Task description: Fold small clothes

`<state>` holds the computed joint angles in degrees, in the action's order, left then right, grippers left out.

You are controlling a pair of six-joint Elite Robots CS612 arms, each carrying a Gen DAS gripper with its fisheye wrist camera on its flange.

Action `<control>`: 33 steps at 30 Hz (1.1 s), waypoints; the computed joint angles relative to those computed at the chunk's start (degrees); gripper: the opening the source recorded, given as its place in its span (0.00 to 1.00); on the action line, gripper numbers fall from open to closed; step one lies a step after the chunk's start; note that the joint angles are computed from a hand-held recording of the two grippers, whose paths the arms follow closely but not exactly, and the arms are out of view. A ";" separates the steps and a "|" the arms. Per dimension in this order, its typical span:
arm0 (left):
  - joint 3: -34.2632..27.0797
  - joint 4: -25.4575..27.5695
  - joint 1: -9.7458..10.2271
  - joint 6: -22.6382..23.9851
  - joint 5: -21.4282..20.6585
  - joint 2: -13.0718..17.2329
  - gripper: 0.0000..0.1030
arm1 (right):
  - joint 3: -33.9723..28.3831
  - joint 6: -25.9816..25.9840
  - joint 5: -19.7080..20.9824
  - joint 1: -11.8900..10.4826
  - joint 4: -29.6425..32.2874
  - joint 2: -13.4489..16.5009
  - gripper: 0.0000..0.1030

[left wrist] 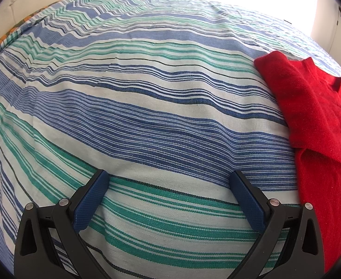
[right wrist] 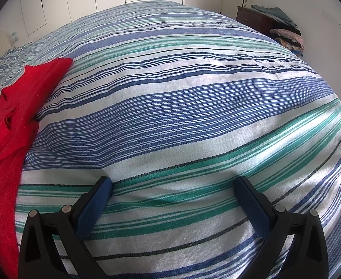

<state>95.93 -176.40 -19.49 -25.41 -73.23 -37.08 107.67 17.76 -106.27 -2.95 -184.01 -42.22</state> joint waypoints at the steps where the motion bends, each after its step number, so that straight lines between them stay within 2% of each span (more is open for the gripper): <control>1: 0.12 -0.13 -0.04 -0.06 0.01 -0.02 1.00 | 0.03 0.00 0.07 -0.03 -0.02 -0.03 1.00; 19: -0.41 0.35 0.12 -0.43 -0.06 0.10 1.00 | -0.02 -0.15 -0.13 0.06 0.90 -0.24 1.00; 23: -0.24 2.45 0.83 0.38 -3.48 -0.81 1.00 | -0.85 -0.64 -2.35 0.72 1.83 0.14 1.00; 26: -0.03 6.28 1.20 1.71 -5.53 -2.30 0.99 | 0.14 0.02 -0.10 0.09 0.40 -0.29 1.00; 28: 1.12 7.98 0.63 0.90 -4.00 -3.97 0.99 | 0.25 -0.71 2.29 -0.52 1.94 -0.98 1.00; 30: 3.22 6.11 -0.35 1.52 -2.04 -5.69 0.99 | 1.01 -1.73 6.69 -1.58 2.70 -2.43 1.00; 31: 4.64 4.04 -1.00 2.59 -0.83 -6.73 0.99 | 2.21 -1.82 9.13 -2.08 0.00 -3.19 1.00; 33: 7.18 -0.16 -2.25 4.64 1.20 -8.58 0.99 | 5.05 -3.63 8.72 -1.78 -8.20 -4.84 1.00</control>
<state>103.11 -176.56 -21.73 -20.77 -72.03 -45.66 112.72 14.14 -97.54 -4.73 -192.21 -47.06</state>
